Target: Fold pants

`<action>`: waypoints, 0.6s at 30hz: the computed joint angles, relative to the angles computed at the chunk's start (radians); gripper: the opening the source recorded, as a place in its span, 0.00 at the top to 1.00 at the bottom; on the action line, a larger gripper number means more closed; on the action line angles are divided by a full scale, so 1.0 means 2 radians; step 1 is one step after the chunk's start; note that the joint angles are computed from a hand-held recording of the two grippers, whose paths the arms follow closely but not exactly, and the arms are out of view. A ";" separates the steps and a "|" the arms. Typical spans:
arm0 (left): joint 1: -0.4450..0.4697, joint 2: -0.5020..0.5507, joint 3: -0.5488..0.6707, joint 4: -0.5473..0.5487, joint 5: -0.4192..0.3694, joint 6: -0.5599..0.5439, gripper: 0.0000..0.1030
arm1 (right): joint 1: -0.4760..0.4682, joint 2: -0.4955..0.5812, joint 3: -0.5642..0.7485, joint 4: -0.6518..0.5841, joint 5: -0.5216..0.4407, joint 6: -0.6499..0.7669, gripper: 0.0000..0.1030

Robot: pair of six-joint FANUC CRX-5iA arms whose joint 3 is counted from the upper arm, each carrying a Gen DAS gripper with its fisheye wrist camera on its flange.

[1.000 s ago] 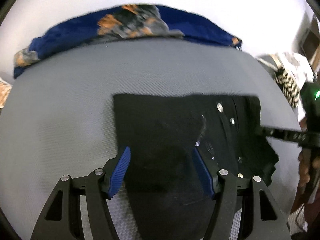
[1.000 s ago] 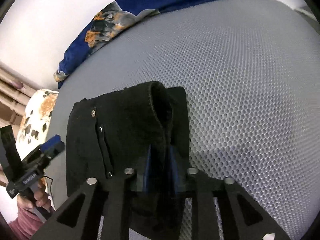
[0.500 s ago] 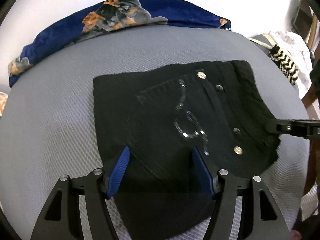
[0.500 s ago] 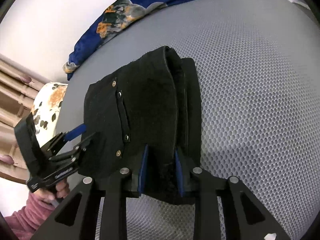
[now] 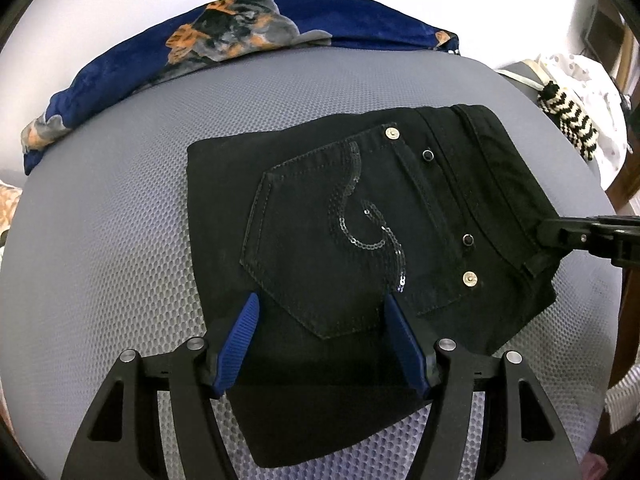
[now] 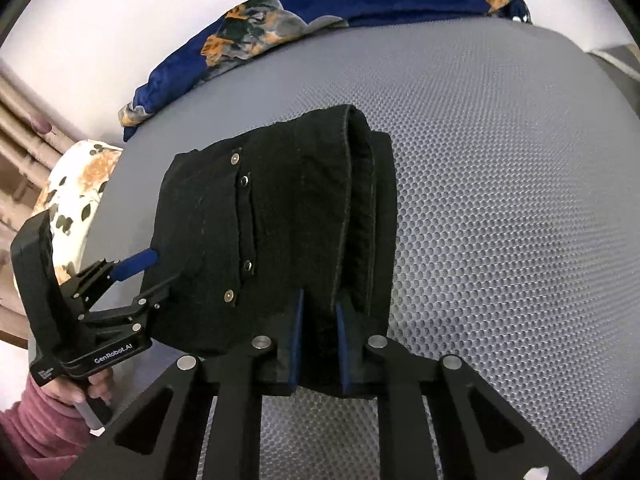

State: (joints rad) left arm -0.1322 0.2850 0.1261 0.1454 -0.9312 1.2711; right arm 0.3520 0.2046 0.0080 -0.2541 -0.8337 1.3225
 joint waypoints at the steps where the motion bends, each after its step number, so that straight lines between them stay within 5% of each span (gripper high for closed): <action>1: 0.000 -0.001 -0.002 0.001 0.000 -0.001 0.37 | 0.002 -0.002 -0.003 0.005 0.002 -0.005 0.88; 10: -0.005 -0.005 -0.009 -0.017 -0.006 0.002 0.37 | 0.009 -0.006 -0.018 0.026 0.007 -0.030 0.89; 18: -0.002 -0.005 -0.017 -0.005 -0.001 -0.002 0.35 | -0.013 0.011 -0.001 -0.020 -0.009 -0.007 0.88</action>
State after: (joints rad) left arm -0.1354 0.2750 0.0927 0.1350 -0.9330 1.2671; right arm 0.3252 0.2271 0.0061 -0.2950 -0.8524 1.3091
